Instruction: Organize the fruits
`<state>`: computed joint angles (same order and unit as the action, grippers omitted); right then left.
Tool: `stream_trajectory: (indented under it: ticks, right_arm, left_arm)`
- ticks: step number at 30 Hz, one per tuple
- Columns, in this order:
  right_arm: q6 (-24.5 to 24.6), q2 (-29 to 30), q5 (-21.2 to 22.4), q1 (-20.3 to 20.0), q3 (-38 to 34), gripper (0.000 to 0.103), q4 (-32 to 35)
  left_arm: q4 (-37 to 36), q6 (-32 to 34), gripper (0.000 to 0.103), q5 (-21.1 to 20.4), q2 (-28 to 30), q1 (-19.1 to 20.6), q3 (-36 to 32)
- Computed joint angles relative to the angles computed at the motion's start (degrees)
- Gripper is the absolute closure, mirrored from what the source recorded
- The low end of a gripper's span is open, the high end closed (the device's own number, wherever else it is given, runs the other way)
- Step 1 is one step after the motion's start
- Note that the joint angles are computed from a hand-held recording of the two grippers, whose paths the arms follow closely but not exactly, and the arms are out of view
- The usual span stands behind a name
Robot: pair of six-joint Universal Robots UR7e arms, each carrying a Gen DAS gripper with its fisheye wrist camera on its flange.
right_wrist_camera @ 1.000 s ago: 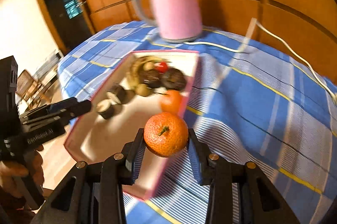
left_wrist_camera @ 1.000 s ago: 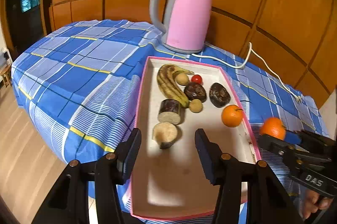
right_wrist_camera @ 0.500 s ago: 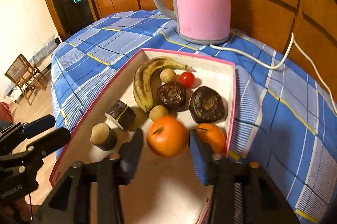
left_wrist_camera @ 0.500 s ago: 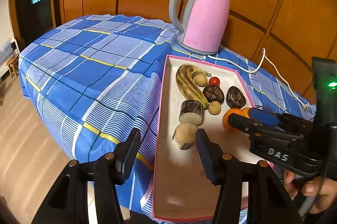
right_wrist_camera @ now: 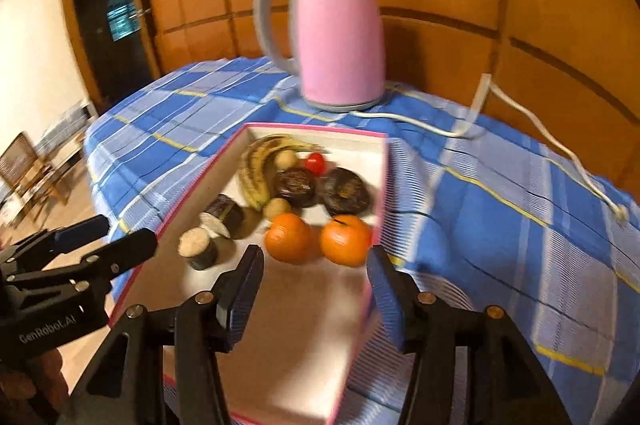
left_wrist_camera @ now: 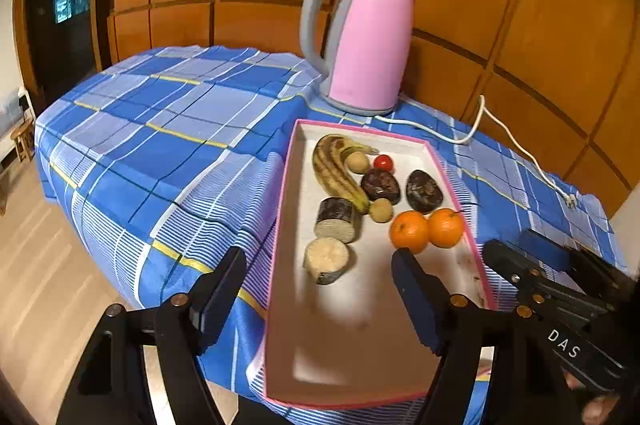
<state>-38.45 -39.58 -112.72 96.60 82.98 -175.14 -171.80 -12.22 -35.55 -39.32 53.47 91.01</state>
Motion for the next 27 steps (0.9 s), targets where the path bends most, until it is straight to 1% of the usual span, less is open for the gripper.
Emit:
stream_trajectory:
  ticks: [1, 3, 5, 6, 9, 11, 15, 19, 21, 27]
  right_arm:
    - [0.34, -0.38, -0.9, 0.06, 1.14, 0.048, -2.33]
    - [1.43, -1.16, -3.21, 0.08, 3.5, 0.048, -7.38]
    - [2.56, -1.86, -4.87, -0.05, 5.19, 0.047, -10.36]
    - [3.19, -2.26, -5.58, -0.17, 6.08, 0.047, -11.55]
    - [3.99, -2.74, -7.43, -0.43, 7.63, 0.047, -13.81]
    - [4.54, -3.01, -8.17, -0.64, 8.21, 0.047, -13.87]
    - [4.79, -3.87, -7.93, -0.76, 9.59, 0.047, -14.89]
    - [4.33, -3.95, -7.62, -0.62, 10.1, 0.047, -16.01]
    - [4.01, -3.87, -7.56, -0.52, 10.22, 0.047, -16.39]
    - [3.39, -3.74, -7.68, -0.23, 10.68, 0.047, -16.69]
  left_arm:
    - [-0.28, 0.23, 0.018, 0.47, 0.09, -0.34, 0.21]
    - [-1.46, 0.66, 0.014, 0.88, 0.1, -1.08, 1.09]
    - [-2.95, 1.27, 0.009, 1.13, 0.14, -1.79, 2.01]
    - [-2.7, 0.92, 0.001, 1.87, 0.23, -2.19, 2.3]
    - [-3.74, 1.06, 0.0, 1.44, 0.06, -2.81, 3.37]
    - [-3.48, 1.24, 0.0, 1.67, 0.11, -3.13, 3.45]
    - [-3.64, 1.37, 0.0, 4.19, 0.41, -3.83, 3.43]
    - [-2.83, 0.92, 0.0, 8.61, 1.34, -4.47, 2.79]
    - [-3.67, 1.41, 0.0, 9.47, 1.55, -4.61, 2.99]
    - [-6.07, 1.92, 0.0, 10.15, 1.79, -4.67, 3.33]
